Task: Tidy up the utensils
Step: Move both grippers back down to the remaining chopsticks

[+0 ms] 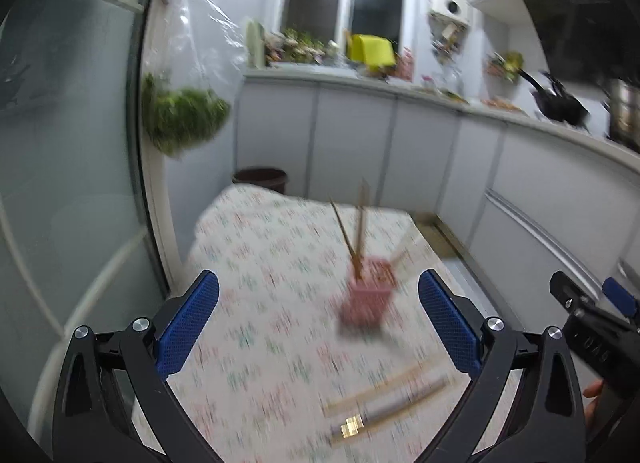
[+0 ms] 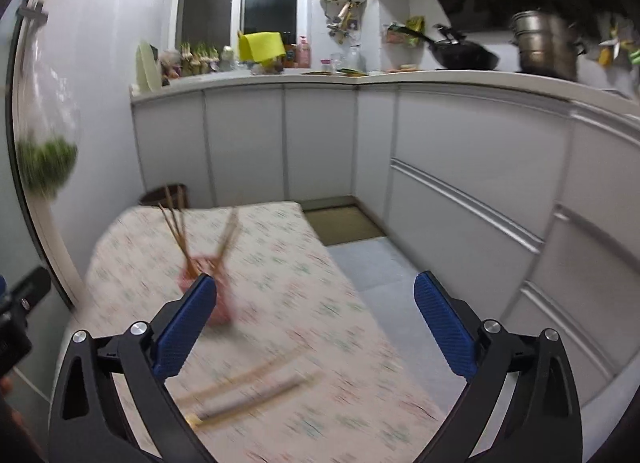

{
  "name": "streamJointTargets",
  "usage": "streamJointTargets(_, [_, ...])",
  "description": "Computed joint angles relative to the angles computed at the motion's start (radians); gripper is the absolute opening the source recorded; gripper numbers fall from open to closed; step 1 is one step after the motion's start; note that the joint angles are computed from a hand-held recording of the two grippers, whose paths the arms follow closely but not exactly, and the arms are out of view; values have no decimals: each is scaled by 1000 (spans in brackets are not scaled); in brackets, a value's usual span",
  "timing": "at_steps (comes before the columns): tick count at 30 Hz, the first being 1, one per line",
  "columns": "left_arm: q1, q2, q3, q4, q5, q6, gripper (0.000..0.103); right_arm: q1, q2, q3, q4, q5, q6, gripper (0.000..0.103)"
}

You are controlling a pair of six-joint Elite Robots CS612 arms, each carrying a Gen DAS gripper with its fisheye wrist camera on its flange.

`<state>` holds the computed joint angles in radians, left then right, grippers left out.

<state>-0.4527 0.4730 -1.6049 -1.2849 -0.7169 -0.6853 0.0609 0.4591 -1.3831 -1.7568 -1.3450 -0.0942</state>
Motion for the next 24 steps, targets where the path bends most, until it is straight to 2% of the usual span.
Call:
streamJointTargets(3, [-35, 24, -43, 72, 13, 3, 96, -26, 44, -82, 88, 16, 11, 96])
streamJointTargets(5, [-50, 34, -60, 99, 19, 7, 96, -43, 54, -112, 174, 50, 28, 96])
streamJointTargets(11, [-60, 34, -58, 141, -19, 57, 96, -60, 76, -158, 290, 86, 40, 96])
streamJointTargets(13, [-52, 33, -50, 122, -79, 106, 96, -63, 78, -163, 325, 104, 29, 96])
streamJointTargets(17, [-26, 20, -25, 81, -252, 243, 96, -67, 70, -157, 407, 129, 28, 96])
streamJointTargets(21, [29, -45, 75, 109, -487, 444, 96, -76, 59, -140, 483, 182, 60, 96])
streamJointTargets(24, [55, -90, 169, 130, -576, 595, 96, -79, 55, -126, 517, 197, 67, 96])
